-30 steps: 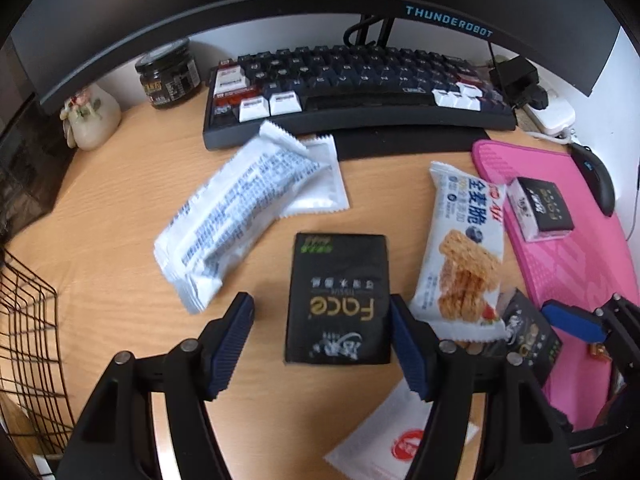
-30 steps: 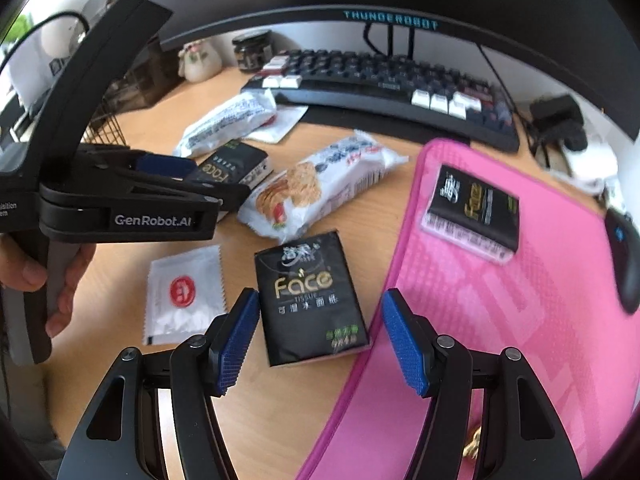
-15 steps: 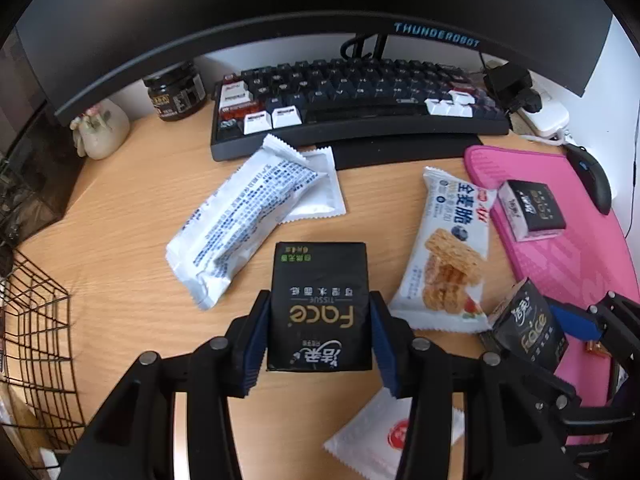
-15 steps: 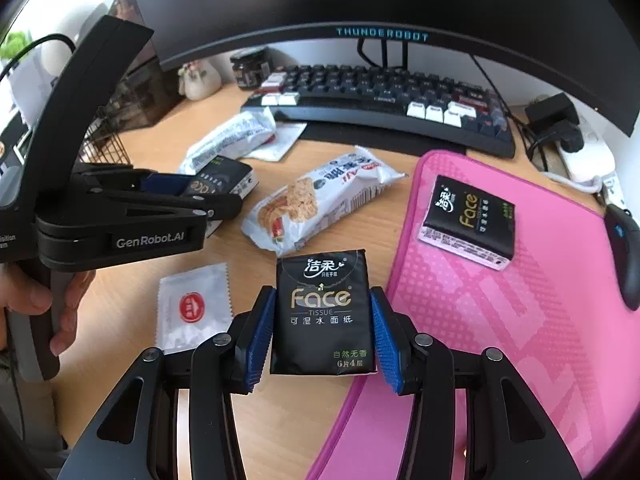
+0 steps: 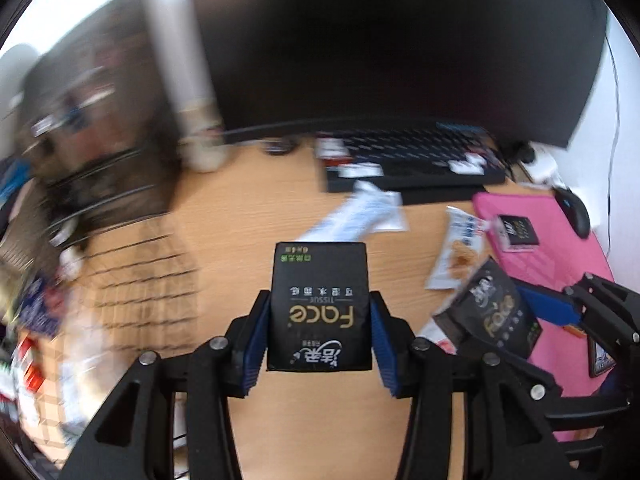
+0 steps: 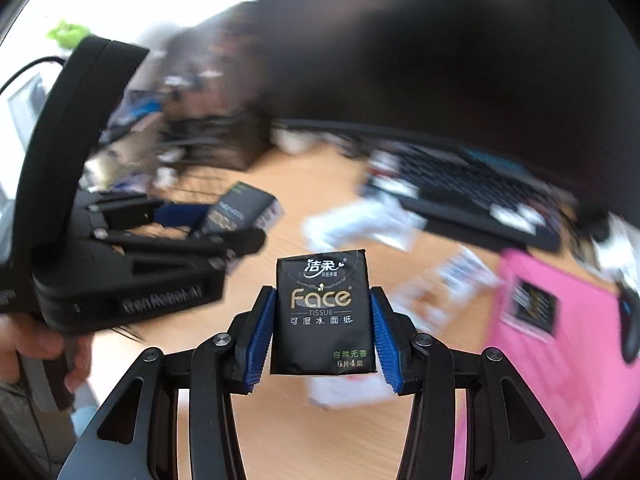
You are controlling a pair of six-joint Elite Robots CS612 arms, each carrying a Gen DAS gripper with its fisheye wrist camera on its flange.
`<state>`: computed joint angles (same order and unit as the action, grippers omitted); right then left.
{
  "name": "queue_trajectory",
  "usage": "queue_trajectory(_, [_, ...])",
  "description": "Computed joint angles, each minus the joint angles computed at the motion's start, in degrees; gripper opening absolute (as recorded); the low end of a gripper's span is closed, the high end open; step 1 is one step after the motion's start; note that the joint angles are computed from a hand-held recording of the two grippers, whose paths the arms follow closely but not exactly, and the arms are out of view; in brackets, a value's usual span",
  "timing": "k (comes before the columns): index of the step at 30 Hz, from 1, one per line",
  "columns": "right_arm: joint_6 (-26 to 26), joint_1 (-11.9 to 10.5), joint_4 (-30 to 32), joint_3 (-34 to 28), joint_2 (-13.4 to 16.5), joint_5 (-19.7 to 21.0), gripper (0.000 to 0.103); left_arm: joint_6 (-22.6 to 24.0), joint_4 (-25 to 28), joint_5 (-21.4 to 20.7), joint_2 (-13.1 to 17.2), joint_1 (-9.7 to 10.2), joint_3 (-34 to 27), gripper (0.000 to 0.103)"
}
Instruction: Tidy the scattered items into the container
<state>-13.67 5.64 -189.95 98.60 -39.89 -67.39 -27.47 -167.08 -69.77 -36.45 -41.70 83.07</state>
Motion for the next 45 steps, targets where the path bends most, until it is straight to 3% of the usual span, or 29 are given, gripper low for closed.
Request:
queue_trajectory(6, [-1.3, 5.6, 0.6, -3.1, 0.0, 6.7, 0.047, -5.3, -6.0, 6.3, -7.2, 2.26, 12.5, 0.052])
queue_trajectory(9, [-2.6, 8.5, 2.0, -5.1, 0.5, 7.5, 0.047, -8.8, -6.9, 8.2, -9.8, 3.63, 17.1, 0.052])
queue_trajectory(14, [-3.1, 11.5, 4.9, -7.6, 1.6, 6.4, 0.047, -10.6, -8.5, 6.4, -10.6, 5.68, 20.0, 0.052])
queue_trajectory(19, [-3.2, 12.4, 6.6, -8.4, 2.1, 2.8, 0.049, -11.0, -9.6, 3.9, -9.6, 6.65, 19.9, 0.053])
queue_trajectory(24, [-2.0, 12.0, 6.0, -8.3, 2.0, 0.8, 0.061, -10.9, -10.1, 3.8, -9.5, 6.56, 19.6, 0.067])
queue_trajectory(34, [-0.5, 10.0, 2.7, -5.5, 0.5, 1.7, 0.063, -9.7, -9.5, 5.0, -9.9, 4.79, 18.3, 0.068])
queue_trajectory(40, [1.0, 7.5, 0.2, -2.8, -0.6, 0.4, 0.063, -6.7, -9.3, 4.4, -9.0, 3.05, 15.3, 0.068])
queue_trajectory(45, [3.1, 4.1, -1.5, -0.3, -1.2, -2.0, 0.063, -2.7, -7.3, 1.5, -6.2, 1.45, 9.9, 0.068])
